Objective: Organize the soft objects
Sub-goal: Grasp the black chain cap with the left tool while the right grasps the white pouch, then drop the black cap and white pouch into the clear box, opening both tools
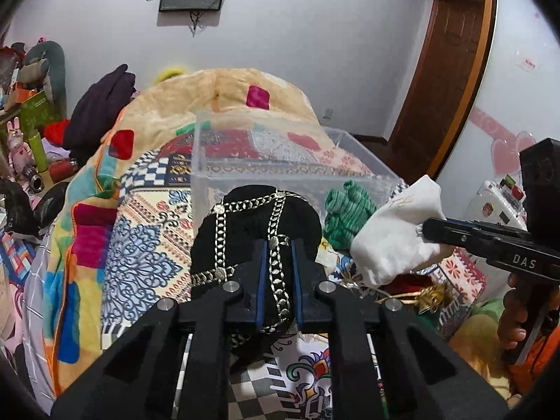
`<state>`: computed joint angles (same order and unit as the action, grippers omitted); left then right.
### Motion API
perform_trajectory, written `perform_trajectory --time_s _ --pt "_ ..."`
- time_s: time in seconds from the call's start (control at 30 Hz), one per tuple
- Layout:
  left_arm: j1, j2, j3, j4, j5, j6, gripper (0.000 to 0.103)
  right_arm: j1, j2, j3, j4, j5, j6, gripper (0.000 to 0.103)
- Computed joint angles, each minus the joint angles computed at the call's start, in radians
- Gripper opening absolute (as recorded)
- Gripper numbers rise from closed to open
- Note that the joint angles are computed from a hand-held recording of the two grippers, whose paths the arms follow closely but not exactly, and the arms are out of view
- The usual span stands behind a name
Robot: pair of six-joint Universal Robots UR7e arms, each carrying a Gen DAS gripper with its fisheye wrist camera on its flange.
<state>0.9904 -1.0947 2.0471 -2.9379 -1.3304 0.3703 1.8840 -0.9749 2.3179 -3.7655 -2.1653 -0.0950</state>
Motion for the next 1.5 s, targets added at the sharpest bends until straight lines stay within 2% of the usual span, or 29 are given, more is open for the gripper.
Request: perform_trajectory --time_s 0.43,0.73,0.97,1.23,1.43,1.5 --pt "-0.049 -0.049 -0.02 -0.092 -0.038 0.006 0.012 0.063 -0.005 -0.065 -0.098 -0.054 -0.121 0.012" --pt "-0.058 0.044 -0.154 -0.094 -0.044 0.012 0.012 0.053 0.002 -0.149 -0.136 -0.069 -0.214 0.012" --pt "-0.042 0.151 -0.266 -0.055 -0.045 0.026 0.012 -0.004 0.009 -0.194 -0.121 -0.055 -0.246 0.012" --pt "-0.023 0.278 -0.383 0.063 -0.011 0.054 0.012 -0.107 0.018 -0.226 0.007 -0.002 -0.177 0.012" --pt "-0.017 0.33 -0.427 0.153 0.03 0.053 0.012 -0.139 0.024 -0.242 0.132 0.014 -0.141 0.012" --pt "-0.019 0.334 -0.429 0.174 0.038 0.05 0.014 -0.137 0.027 -0.249 0.172 0.005 -0.132 0.015"
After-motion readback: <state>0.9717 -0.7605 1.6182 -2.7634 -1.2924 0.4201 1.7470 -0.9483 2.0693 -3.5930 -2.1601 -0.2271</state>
